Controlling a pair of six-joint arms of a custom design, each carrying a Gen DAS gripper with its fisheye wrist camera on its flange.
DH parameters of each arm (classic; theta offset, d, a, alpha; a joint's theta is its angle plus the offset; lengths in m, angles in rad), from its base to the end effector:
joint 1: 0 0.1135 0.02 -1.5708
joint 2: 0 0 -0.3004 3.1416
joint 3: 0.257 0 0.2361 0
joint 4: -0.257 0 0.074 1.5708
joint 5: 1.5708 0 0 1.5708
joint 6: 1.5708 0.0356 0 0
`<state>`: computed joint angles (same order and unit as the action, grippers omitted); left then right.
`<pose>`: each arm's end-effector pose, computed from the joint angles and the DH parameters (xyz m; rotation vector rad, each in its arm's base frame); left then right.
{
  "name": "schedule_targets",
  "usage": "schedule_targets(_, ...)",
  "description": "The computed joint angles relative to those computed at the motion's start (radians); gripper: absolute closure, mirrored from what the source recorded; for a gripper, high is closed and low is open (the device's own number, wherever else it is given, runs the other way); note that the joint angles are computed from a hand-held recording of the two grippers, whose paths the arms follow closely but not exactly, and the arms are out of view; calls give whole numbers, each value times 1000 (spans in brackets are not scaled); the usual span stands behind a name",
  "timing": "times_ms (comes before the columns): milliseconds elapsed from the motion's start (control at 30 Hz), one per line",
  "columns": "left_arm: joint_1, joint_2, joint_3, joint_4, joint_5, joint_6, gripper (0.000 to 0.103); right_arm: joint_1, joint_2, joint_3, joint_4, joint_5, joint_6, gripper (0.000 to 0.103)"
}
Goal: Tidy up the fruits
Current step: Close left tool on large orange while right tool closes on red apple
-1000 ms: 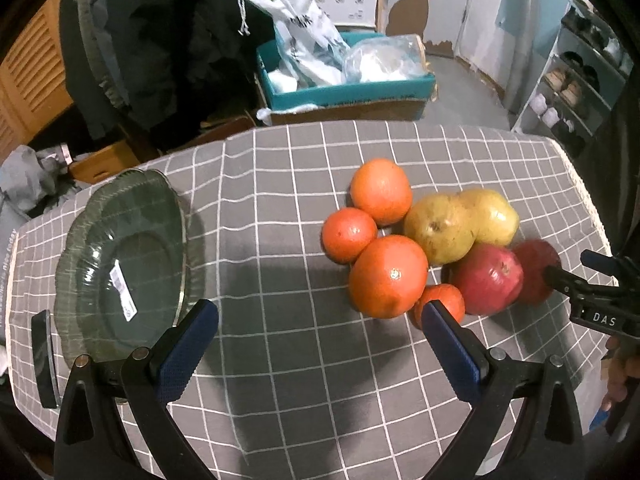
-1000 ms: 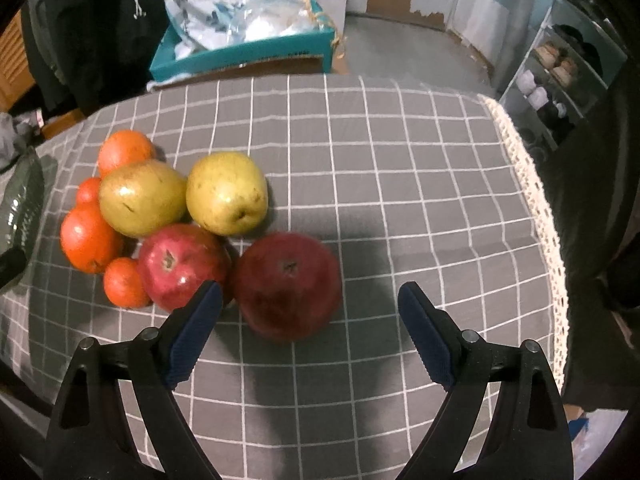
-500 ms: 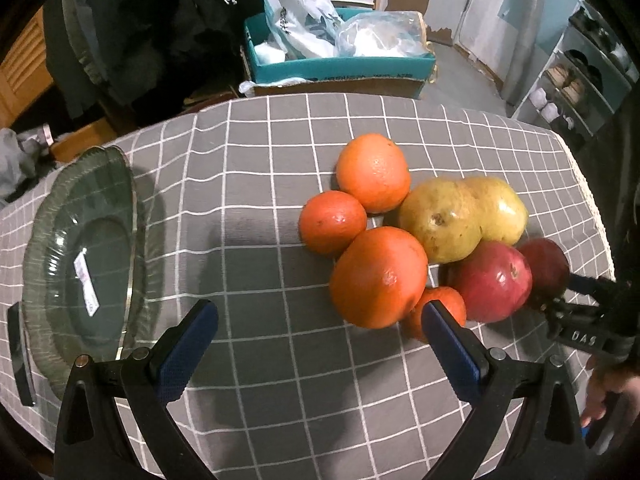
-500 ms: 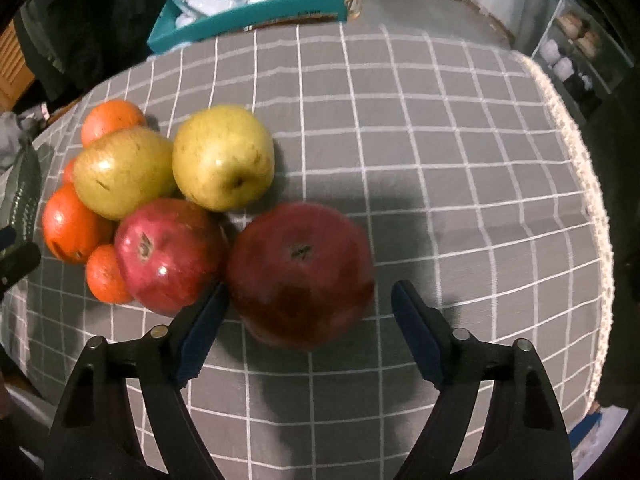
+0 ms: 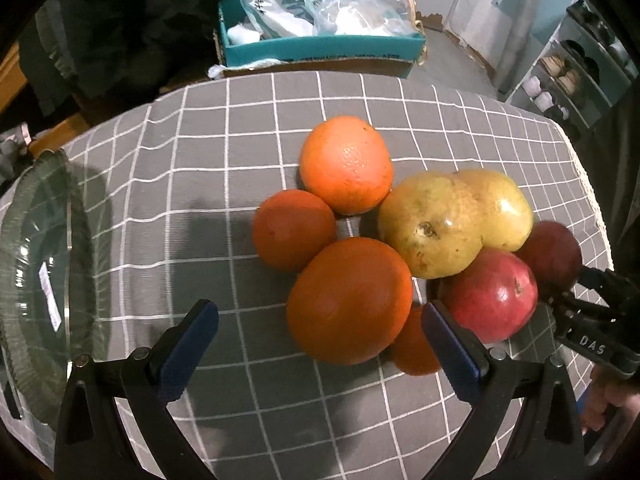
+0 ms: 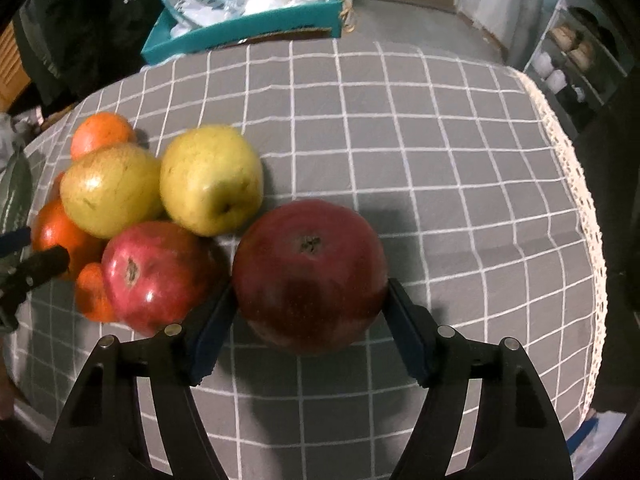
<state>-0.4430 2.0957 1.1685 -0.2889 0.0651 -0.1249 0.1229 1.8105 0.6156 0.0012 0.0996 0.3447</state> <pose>0.3546 -0.1708 0.1241 0.4613 2.7722 -0.2290 0.2696 0.0297 0.1132 0.3306 2.7323 -0.0118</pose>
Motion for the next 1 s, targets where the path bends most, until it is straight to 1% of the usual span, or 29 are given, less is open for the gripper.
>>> schedule_targets(33,0,7,4,1,9,0,3,0,-4,1,3,7,0,30)
schedule_targets(67,1,14,7,3,17,1,7,1,-7,8,-4,14,1,30)
schedule_targets(100,0,25,15,-1,22,3,9,3,35,65,-12,20,-2,30)
schedule_targets(133,-2,27,16,1,27,1,11,5,35,71,-17,25,-1,30)
schedule_targets(300,6,39,21,11,49,-4,15,8,23,81,-37,33,-11,30)
schedule_targets(333,10,42,21,14,56,-8,18,10,24,83,-39,37,-9,30)
schedule_targets(367,13,44,20,18,63,-12,23,18,28,83,-37,43,-2,30)
schedule_targets(400,17,44,18,22,71,-15,25,21,23,77,-36,45,1,30)
schedule_targets(500,23,47,24,17,112,-13,38,22,23,76,-31,46,7,30)
schedule_targets(700,4,16,-6,26,83,-20,39,25,-13,49,-18,52,9,30)
schedule_targets(1000,13,-85,-88,70,49,-5,39,56,-100,34,-32,89,15,30)
